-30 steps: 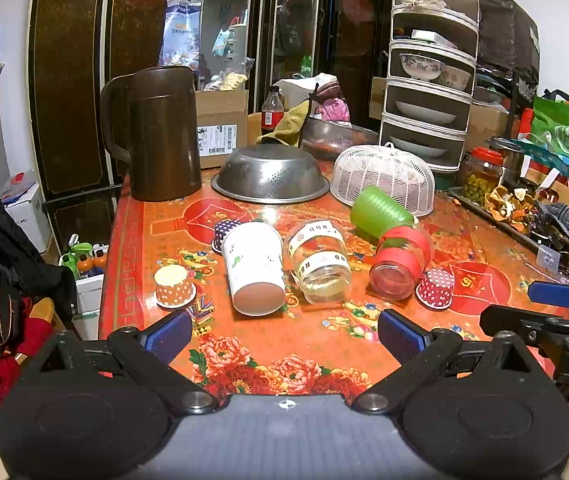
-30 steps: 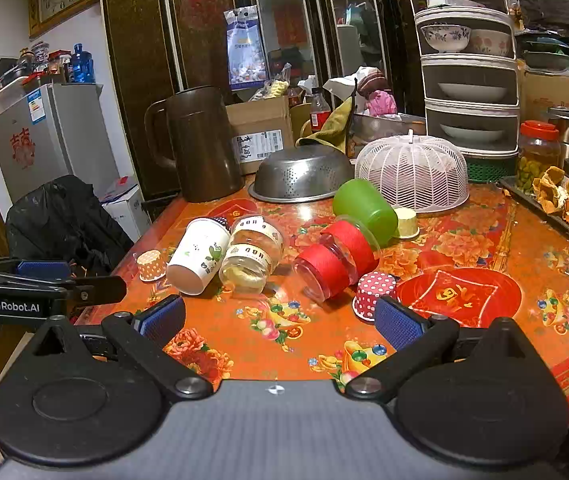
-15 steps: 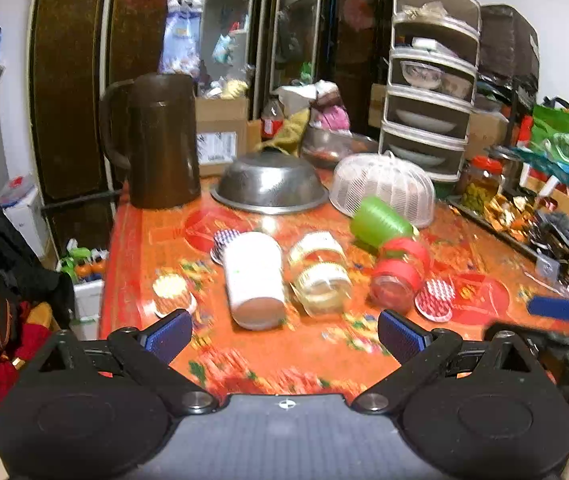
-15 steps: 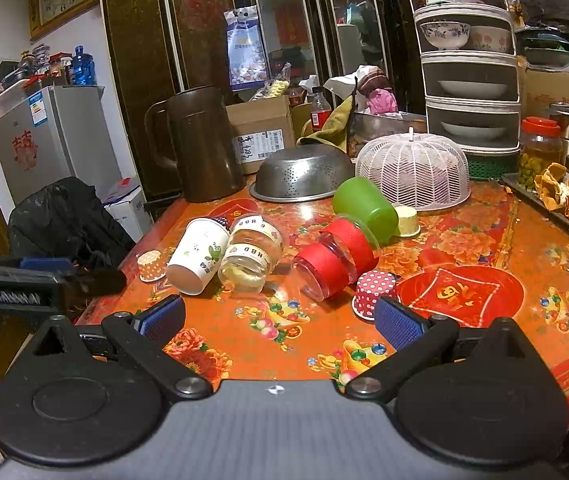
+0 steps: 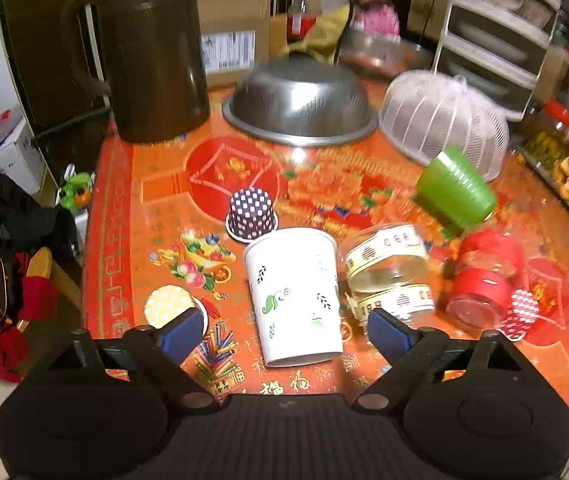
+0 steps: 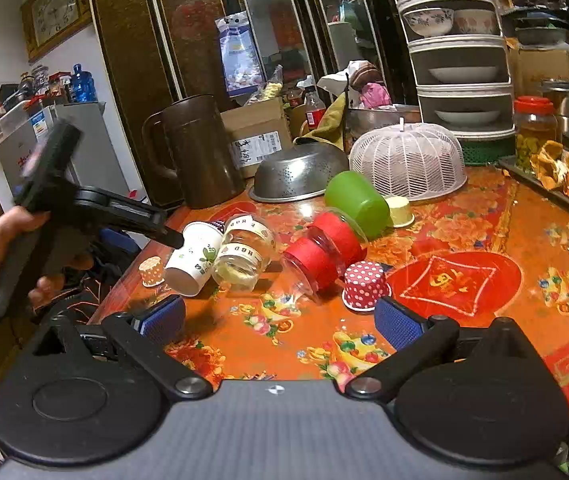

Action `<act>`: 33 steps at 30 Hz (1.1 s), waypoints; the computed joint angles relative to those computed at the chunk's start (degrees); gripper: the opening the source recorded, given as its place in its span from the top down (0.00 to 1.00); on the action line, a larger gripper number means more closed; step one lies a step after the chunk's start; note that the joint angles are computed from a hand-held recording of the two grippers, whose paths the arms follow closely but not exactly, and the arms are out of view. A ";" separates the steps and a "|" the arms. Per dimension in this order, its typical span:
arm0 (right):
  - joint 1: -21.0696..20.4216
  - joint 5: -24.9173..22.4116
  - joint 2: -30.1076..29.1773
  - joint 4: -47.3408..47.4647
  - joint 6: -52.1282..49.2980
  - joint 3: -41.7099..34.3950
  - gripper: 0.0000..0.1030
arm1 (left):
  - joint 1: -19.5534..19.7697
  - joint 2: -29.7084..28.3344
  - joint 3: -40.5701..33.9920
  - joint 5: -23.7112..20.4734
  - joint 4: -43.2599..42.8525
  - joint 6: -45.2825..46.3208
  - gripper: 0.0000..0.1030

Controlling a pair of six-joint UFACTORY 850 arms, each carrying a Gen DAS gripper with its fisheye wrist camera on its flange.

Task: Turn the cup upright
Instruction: 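Move the left tool to the white leaf-print paper cup and close on it, then lift the white paper cup off the table with the left tool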

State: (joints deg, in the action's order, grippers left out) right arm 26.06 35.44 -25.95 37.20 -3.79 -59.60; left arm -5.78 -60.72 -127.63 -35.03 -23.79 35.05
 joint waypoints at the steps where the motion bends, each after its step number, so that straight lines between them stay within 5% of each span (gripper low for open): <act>1: -0.14 0.16 0.19 -0.65 0.73 0.39 0.01 | -0.24 -0.84 -1.19 -0.77 1.07 -1.09 0.13; 10: -1.06 0.31 0.50 -3.50 4.48 1.49 0.01 | -1.31 -6.34 -8.58 -5.15 4.49 -5.50 0.20; 19: -0.96 0.07 0.50 -3.37 4.76 1.51 0.01 | -1.44 -8.69 -11.87 -6.62 5.67 -7.11 0.40; 28: -0.67 0.28 0.73 -2.73 3.73 1.50 0.01 | 0.23 0.21 1.89 0.21 -2.66 2.80 0.42; 33: -0.47 0.44 1.00 -2.49 3.60 1.99 0.01 | 2.59 13.45 20.95 3.56 -19.81 23.29 0.42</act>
